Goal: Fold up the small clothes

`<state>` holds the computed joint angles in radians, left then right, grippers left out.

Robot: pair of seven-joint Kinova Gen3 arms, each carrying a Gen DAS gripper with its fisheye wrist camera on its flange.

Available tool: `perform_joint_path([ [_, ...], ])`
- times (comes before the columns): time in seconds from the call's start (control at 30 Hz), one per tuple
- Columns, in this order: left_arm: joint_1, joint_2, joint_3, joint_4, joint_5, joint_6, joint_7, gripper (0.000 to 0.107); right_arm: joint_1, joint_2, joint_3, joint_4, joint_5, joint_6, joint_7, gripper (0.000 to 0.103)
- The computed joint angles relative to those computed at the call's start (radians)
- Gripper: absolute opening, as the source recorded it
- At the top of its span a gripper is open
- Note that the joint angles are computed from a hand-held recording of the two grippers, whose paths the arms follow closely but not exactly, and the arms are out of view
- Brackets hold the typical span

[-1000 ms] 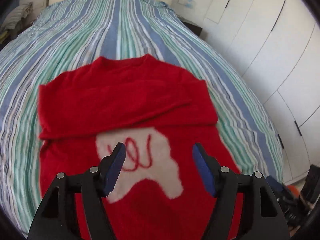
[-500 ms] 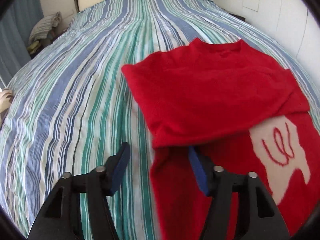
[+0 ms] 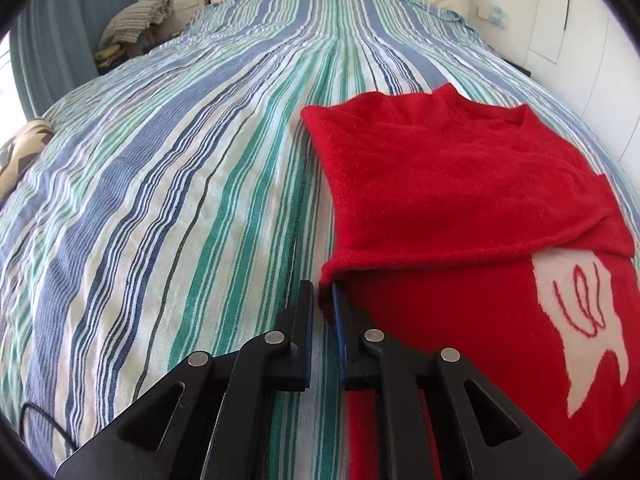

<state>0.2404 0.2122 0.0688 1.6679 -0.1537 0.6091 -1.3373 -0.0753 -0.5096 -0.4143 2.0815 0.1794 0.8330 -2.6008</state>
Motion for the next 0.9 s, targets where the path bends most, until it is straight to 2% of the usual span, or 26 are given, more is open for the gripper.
perform_joint_path([
  [0.07,0.000,-0.028,-0.001,0.009,-0.009,0.036,-0.005,0.016,0.006,0.000,-0.004,-0.002,0.004,-0.001,-0.003,0.075],
  [0.1,-0.025,-0.049,0.024,0.020,-0.009,0.054,-0.008,0.020,0.008,-0.003,-0.005,-0.002,0.004,0.001,-0.005,0.075],
  [0.13,-0.032,-0.075,0.033,0.038,-0.023,0.066,0.005,0.041,0.010,-0.007,-0.005,-0.001,0.003,0.002,-0.008,0.075],
  [0.17,-0.020,-0.107,0.025,0.064,-0.049,0.068,0.034,0.068,0.013,-0.009,-0.005,0.000,0.002,0.002,-0.011,0.075],
  [0.2,0.005,-0.145,-0.002,0.096,-0.066,0.061,0.054,0.084,0.017,-0.012,-0.007,0.000,0.003,0.003,-0.014,0.075],
  [0.27,-0.001,-0.215,-0.008,0.151,-0.052,0.052,0.045,0.091,0.030,-0.017,-0.016,-0.002,0.010,0.007,-0.023,0.075],
  [0.37,-0.058,-0.282,0.008,0.190,0.027,0.089,-0.012,0.093,0.048,-0.021,-0.031,-0.008,0.023,0.019,-0.034,0.075],
  [0.47,-0.095,-0.307,0.016,0.244,0.047,0.078,0.014,0.097,0.056,-0.017,-0.041,-0.010,0.031,0.036,-0.042,0.075],
  [0.57,-0.113,-0.268,0.044,0.249,-0.011,0.099,0.091,0.097,0.057,-0.010,-0.035,-0.006,0.030,0.049,-0.056,0.075],
  [0.67,-0.104,-0.268,0.057,0.266,-0.070,0.067,0.137,0.097,0.062,-0.022,-0.032,-0.001,0.033,0.063,-0.074,0.075],
  [0.8,-0.097,-0.241,0.049,0.254,-0.046,0.079,0.120,0.101,0.057,-0.014,-0.010,0.009,0.022,0.073,-0.083,0.076],
  [0.9,-0.097,-0.231,0.040,0.257,-0.028,0.073,0.119,0.103,0.031,0.020,0.040,0.026,-0.017,0.081,-0.077,0.079],
])
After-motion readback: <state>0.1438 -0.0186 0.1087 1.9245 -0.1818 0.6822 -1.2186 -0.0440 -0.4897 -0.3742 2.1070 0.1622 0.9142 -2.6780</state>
